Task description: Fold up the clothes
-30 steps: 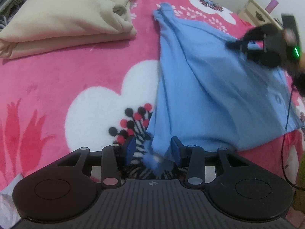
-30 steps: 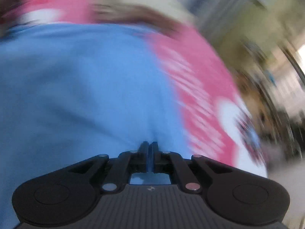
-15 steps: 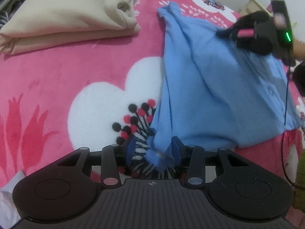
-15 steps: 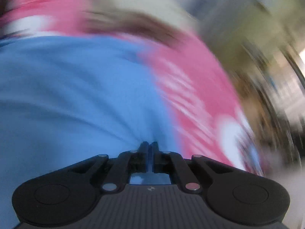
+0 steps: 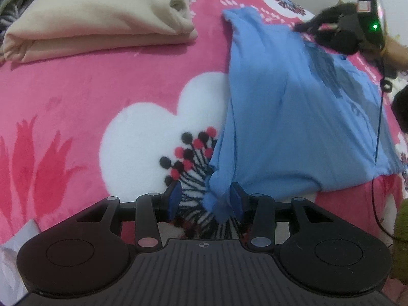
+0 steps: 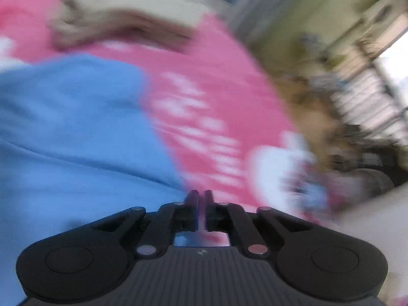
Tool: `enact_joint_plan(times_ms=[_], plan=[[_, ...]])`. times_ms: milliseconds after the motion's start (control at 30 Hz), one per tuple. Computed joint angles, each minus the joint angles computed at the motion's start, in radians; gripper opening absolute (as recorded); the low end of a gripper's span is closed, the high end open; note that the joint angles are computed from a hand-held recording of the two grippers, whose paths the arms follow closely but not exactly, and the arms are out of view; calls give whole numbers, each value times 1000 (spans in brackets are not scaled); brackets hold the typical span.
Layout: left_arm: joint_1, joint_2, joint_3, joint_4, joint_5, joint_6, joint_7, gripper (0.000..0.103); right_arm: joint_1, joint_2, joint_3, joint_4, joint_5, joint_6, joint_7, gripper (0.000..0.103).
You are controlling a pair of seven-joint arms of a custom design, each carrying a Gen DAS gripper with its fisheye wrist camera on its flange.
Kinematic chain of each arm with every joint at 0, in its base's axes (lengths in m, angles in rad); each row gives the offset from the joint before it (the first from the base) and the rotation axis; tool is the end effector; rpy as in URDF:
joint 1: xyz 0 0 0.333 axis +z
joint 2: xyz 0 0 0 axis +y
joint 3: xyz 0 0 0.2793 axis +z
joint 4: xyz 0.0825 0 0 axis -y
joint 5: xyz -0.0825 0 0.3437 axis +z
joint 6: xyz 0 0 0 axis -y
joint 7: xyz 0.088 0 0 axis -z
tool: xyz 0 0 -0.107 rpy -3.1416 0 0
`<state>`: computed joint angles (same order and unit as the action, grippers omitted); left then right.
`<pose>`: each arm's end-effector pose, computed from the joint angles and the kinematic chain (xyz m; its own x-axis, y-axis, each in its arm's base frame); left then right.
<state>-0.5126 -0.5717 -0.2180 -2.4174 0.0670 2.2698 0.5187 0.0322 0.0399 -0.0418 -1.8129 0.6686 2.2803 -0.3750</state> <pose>0.2912 -0.2720 0.5319 0.2397 -0.9378 0.2513 -0.8802 -0.3191 -0.3513 0.5726 0.0096 0.5364 0.8727 -0.0959 0.4787 0.1501 -0.8803 -0.4500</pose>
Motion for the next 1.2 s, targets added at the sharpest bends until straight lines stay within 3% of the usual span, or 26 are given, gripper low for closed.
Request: enact_joint_plan(times_ms=[33, 167, 200, 233, 300, 367, 400, 433, 500, 600, 633, 700, 767, 800, 900, 1067, 1200], plan=[[-1, 1, 2, -2, -4, 3, 1, 43, -5, -4, -3, 16, 13, -24, -7, 5], [0, 0, 1, -3, -5, 3, 2, 43, -30, -50, -26, 50, 37, -371, -32, 5], [0, -2, -1, -1, -3, -1, -1, 43, -26, -66, -23, 28, 28, -404, -46, 3], [1, -1, -4, 2, -1, -6, -3, 43, -17, -87, -16, -8, 13, -405, -55, 3], [1, -1, -6, 5, 1, -11, -8, 43, 6, -51, 5, -21, -5, -278, -38, 3], [1, -4, -6, 5, 1, -14, -10, 43, 17, 41, 7, 82, 4, -209, 179, 3], [-1, -7, -4, 1, -1, -13, -9, 43, 32, 58, -7, 110, 8, -152, 263, 8], [-2, -8, -2, -1, -3, -12, -8, 43, 11, 61, 5, 129, 26, -145, 277, 8], [-2, -7, 2, -4, -6, -7, -5, 43, -17, 65, -2, 178, 60, -250, 266, 8], [-4, -18, 5, -14, -14, -2, -8, 43, -56, 83, -12, 268, 49, -538, 301, 8], [-4, -21, 3, -14, -15, -4, -12, 43, -54, 90, -8, 277, 31, -590, 323, 7], [-4, -22, 1, -8, -14, -18, -17, 43, -49, 91, 19, 258, -10, -619, 373, 7], [-1, -24, -3, 2, -10, -42, -27, 43, -3, 129, 16, 263, -31, -513, 479, 4], [2, -25, -5, 6, -9, -53, -33, 42, -9, 166, 11, 312, -2, -503, 569, 5], [15, -49, -18, 7, 6, -94, -77, 43, -104, 247, -1, 493, 166, -564, 734, 13], [30, -126, -14, -50, 34, -64, -156, 43, -311, 275, -25, 651, 294, -734, 794, 21], [16, -116, -14, -37, 65, -42, -140, 43, -410, 179, -91, 524, 245, -719, 814, 23]])
